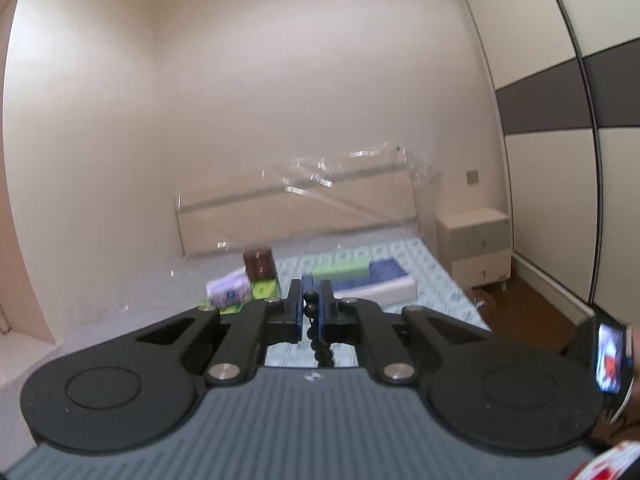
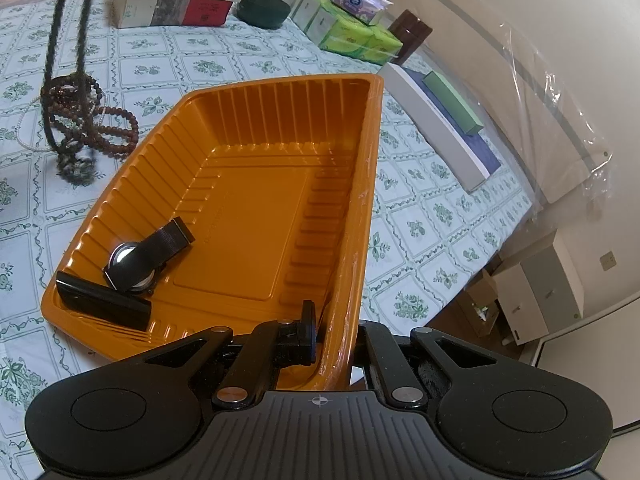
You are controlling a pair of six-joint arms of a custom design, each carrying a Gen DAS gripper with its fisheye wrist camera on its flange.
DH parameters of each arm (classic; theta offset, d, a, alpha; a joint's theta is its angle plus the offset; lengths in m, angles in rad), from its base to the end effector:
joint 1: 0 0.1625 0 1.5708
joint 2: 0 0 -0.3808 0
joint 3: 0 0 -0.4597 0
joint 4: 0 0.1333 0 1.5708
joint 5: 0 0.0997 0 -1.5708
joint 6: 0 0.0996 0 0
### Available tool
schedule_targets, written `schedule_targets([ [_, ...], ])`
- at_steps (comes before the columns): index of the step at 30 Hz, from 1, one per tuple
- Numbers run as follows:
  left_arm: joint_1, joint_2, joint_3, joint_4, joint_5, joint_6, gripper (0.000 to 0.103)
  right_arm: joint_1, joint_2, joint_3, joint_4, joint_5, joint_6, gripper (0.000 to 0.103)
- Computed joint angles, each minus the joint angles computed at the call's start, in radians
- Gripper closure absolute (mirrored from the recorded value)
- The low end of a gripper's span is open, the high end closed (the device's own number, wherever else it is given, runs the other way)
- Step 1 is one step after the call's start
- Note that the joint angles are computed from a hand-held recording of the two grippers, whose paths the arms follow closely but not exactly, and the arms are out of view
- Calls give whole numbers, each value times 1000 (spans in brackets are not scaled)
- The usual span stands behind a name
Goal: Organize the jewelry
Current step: 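Lower the dark bead strand into the tray and open the left gripper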
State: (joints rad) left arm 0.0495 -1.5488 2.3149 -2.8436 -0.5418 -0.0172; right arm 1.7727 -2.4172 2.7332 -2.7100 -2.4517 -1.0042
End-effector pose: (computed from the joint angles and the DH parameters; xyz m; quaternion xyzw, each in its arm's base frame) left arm -0.4404 -0.2407 0.2280 0.4856 0.6997 -0.4881 0.1905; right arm 0.1087 -0.2493 0.3020 0.3297 -0.7795 0.1806 0.5010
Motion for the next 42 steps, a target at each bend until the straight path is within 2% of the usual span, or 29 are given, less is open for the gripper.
schedule_targets([
  [9, 27, 147, -137, -214, -56, 186, 97, 7, -1, -2, 6, -2, 7, 98],
  [18, 48, 243, -246, -315, -163, 261, 97, 5, -1, -2, 4, 3, 6, 98],
  [21, 59, 258, -247, -263, -190, 228, 97, -2, -10, -1, 9, 12, 2, 98],
  [30, 149, 306, -186, -57, -283, -5, 97, -24, -22, 0, 13, 31, -8, 98],
  [34, 183, 288, -138, 18, -326, -82, 97, -29, -26, 1, 15, 37, -8, 98],
  [37, 203, 304, -117, 29, -351, -107, 97, -35, -29, 3, 14, 43, -11, 98],
  [42, 232, 321, -111, 53, -405, -73, 97, -43, -43, 2, 28, 55, -18, 98],
])
